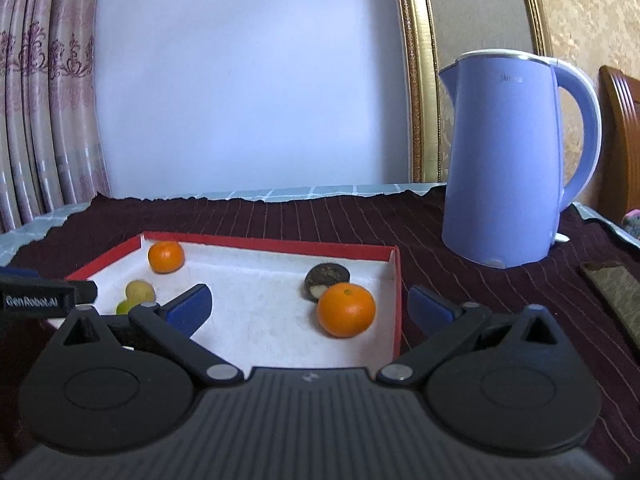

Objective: Organize fruits
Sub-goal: 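Withdraw both tools back toward the remaining fruits in front of the tray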

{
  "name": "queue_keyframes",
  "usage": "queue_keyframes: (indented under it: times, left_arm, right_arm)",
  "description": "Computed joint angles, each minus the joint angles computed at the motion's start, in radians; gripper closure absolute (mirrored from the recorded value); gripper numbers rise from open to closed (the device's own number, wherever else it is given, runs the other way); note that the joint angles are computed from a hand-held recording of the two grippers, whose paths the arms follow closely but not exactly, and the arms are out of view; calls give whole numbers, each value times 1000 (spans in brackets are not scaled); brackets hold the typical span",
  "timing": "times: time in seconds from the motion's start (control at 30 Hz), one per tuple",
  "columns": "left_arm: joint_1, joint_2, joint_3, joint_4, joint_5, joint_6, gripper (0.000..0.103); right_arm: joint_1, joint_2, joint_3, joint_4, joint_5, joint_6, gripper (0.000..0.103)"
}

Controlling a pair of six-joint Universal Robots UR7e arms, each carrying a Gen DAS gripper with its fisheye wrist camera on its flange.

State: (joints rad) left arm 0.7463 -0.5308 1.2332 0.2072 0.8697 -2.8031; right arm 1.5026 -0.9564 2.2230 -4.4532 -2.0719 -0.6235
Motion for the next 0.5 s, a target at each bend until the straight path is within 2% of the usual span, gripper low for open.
queue_keyframes:
  times: [0.1, 0.27, 0.33, 0.5]
  left_arm:
    - [4, -25, 39, -17, 3, -9, 30]
    - [16, -65, 105, -39, 28, -8, 30]
    - [22, -89, 138, -47, 71, 0, 30]
    - [41, -144, 208, -38, 249, 43, 30]
  right_arm:
    - [3, 9, 13, -43, 4, -1, 0]
    - [-3, -9, 60, -57, 10, 85, 0]
    - [4, -8, 71, -61, -9, 103, 0]
    - [29, -6, 101, -58, -59, 90, 0]
